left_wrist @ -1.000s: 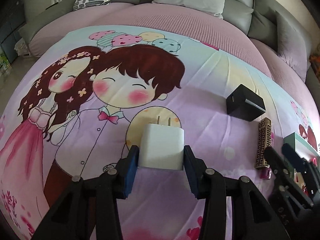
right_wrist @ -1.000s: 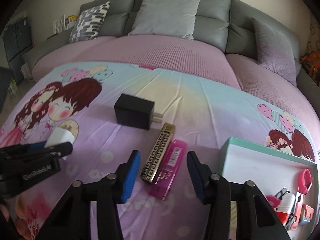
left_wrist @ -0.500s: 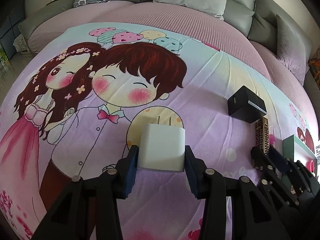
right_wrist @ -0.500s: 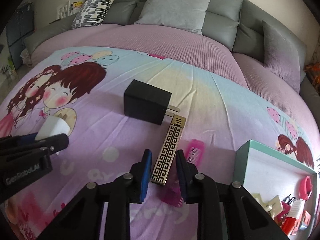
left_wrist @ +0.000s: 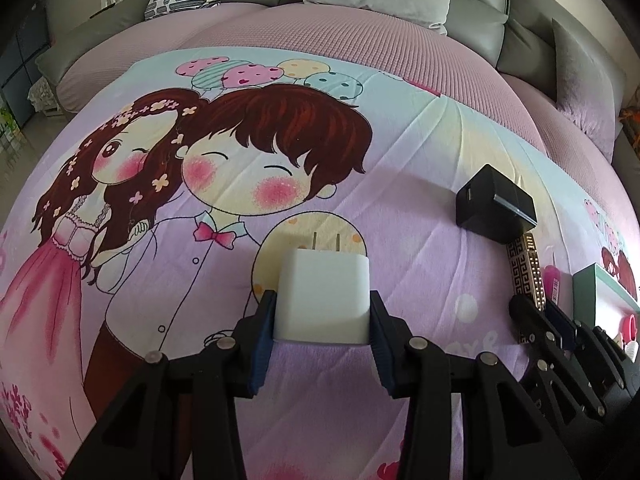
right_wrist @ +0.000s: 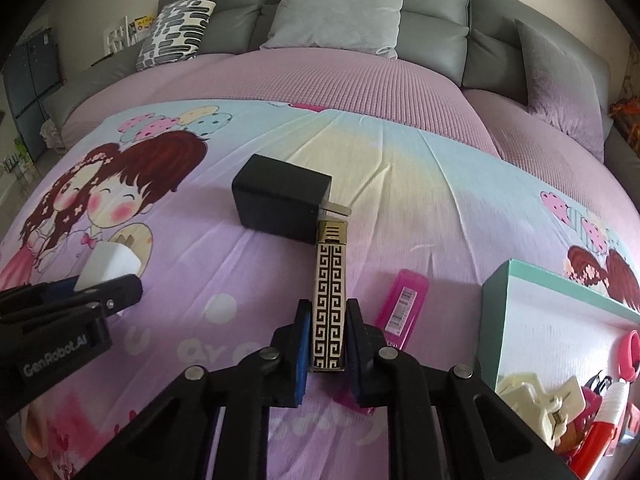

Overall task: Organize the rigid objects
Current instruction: 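Carry the white charger with left tool while right tool carries the harmonica over the tray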

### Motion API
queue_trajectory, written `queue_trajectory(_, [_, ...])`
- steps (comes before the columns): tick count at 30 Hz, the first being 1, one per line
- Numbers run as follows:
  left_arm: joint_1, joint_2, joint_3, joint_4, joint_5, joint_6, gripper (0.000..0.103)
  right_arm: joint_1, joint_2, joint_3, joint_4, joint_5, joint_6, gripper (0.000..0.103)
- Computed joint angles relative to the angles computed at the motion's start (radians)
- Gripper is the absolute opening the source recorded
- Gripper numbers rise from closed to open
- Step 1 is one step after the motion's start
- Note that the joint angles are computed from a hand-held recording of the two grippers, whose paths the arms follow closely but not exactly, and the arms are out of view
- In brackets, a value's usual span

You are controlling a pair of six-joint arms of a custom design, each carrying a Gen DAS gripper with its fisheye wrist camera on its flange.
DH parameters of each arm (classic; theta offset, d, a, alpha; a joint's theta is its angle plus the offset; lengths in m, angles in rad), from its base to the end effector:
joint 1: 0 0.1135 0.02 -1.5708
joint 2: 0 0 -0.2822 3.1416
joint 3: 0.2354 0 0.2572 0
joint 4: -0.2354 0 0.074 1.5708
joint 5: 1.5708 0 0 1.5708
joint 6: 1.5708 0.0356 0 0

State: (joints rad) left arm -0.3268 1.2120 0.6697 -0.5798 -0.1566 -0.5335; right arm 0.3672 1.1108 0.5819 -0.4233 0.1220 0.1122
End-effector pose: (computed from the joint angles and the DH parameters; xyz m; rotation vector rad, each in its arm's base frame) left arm 0.2039 -0.0633 0.2017 -0.3229 2.6501 -0.0637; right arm 0.1923 0.0693 0.2029 -0.2708 2.4985 0.0415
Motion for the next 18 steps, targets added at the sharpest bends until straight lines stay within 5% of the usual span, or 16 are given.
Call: queue_trajectory(18, [-0.035, -0.173, 0.043, -0.058, 0.022, -0.016, 0.044, -0.127, -0.314, 0.03, -0.248, -0.084, -0.013, 0.017])
